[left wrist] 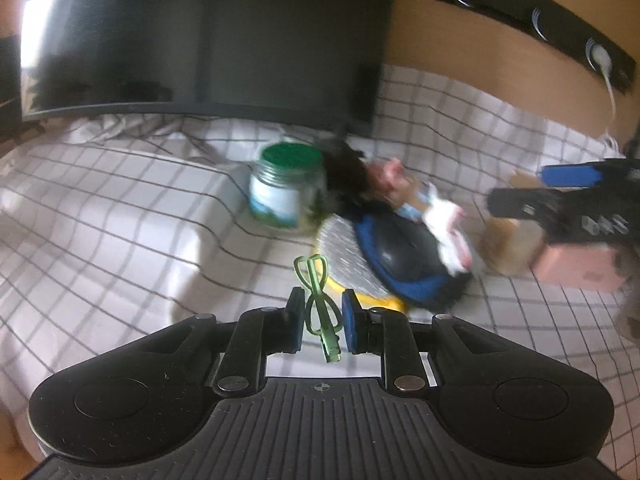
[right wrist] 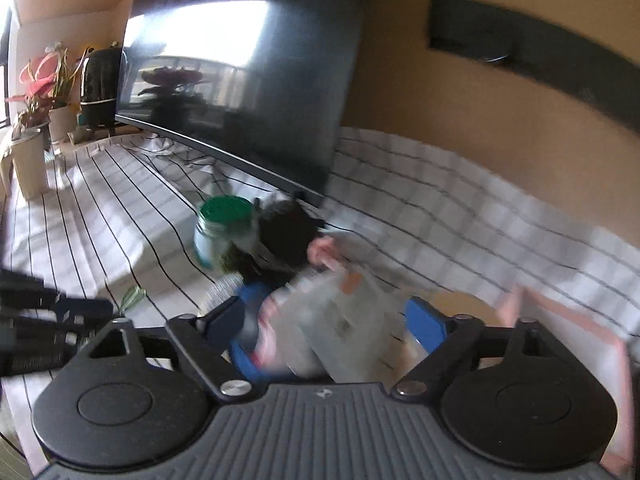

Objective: Organize soft objects
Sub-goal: 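Grasp the pink cloth from the pile with the right gripper while the left lifts the green cable, then carry both items over the pink box and open both grippers to drop them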

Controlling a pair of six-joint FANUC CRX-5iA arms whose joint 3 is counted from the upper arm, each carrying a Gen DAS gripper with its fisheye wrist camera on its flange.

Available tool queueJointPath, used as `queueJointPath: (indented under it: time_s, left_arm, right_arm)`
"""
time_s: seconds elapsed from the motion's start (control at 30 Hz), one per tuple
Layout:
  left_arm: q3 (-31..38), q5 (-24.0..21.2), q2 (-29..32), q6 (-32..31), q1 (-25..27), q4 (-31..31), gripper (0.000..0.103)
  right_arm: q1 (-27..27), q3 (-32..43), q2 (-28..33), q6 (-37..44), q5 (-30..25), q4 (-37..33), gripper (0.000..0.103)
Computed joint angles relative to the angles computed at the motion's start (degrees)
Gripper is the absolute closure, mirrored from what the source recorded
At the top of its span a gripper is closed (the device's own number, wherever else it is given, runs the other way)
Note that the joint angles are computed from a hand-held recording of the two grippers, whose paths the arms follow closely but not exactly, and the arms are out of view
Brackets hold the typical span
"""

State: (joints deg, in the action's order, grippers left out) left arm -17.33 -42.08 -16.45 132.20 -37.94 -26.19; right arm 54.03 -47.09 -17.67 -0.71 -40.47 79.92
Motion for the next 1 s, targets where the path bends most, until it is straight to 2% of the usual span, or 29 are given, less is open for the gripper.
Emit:
queueJointPath:
  time_s: [0.07, 0.13, 0.27, 0.4, 0.43, 0.47, 0.53, 0.57, 0.63, 0.73, 0.9, 1.0]
  left_arm:
    - [-2.0, 3.59, -1.28, -4.81, 4.47, 3.91, 0.08]
    - [-4.08, 7.82, -2.26, -11.02, 8.71, 8.88, 0.08]
    - [-8.39, 16.72, -2.64, -26.18, 16.12, 22.15, 0.08]
    - [-12.4, 22.88, -1.28, -41.05, 19.49, 37.53, 0.08]
    - [-13.3, 24.0, -0.75, -44.86, 19.78, 41.42, 0.08]
    - [-13.73, 24.78, -0.13, -47.61, 19.81, 44.1, 0.08]
    - [-13.97, 26.0, 1.17, -51.68, 19.74, 47.66, 0.08]
    - [-13.94, 26.44, 1.63, -53.06, 19.72, 48.9, 0.08]
    - [-13.67, 27.64, 2.59, -56.1, 19.67, 51.66, 0.08]
    - [-11.49, 28.97, 4.34, -57.67, 19.15, 52.18, 0.08]
    - [-4.78, 30.18, 7.86, -54.2, 16.9, 46.77, 0.08]
    - [0.67, 29.55, 10.5, -51.44, 14.22, 42.89, 0.08]
  right_arm:
    - [-1.89, 5.7, 4.86, 4.14, 2.27, -5.34, 0.041]
    - [-2.79, 11.74, 9.47, 10.82, 2.79, -12.73, 0.047]
    - [-4.47, 25.2, 18.79, 26.05, -1.16, -26.59, 0.047]
    - [-7.33, 38.23, 27.38, 38.67, -7.51, -41.04, 0.049]
    - [-8.08, 40.87, 29.39, 39.5, -9.31, -43.25, 0.058]
    - [-8.68, 42.69, 30.69, 40.53, -10.33, -45.17, 0.075]
    - [-9.71, 45.28, 31.74, 43.33, -11.38, -49.67, 0.092]
    - [-10.0, 45.86, 31.59, 43.79, -11.54, -50.95, 0.093]
    - [-9.93, 44.21, 29.22, 42.86, -9.94, -50.08, 0.095]
    - [-9.46, 41.44, 24.59, 40.52, -8.56, -47.03, 0.096]
    - [-9.52, 37.33, 15.57, 36.68, -6.47, -42.6, 0.096]
    - [-9.24, 33.36, 9.78, 33.01, -6.99, -36.16, 0.096]
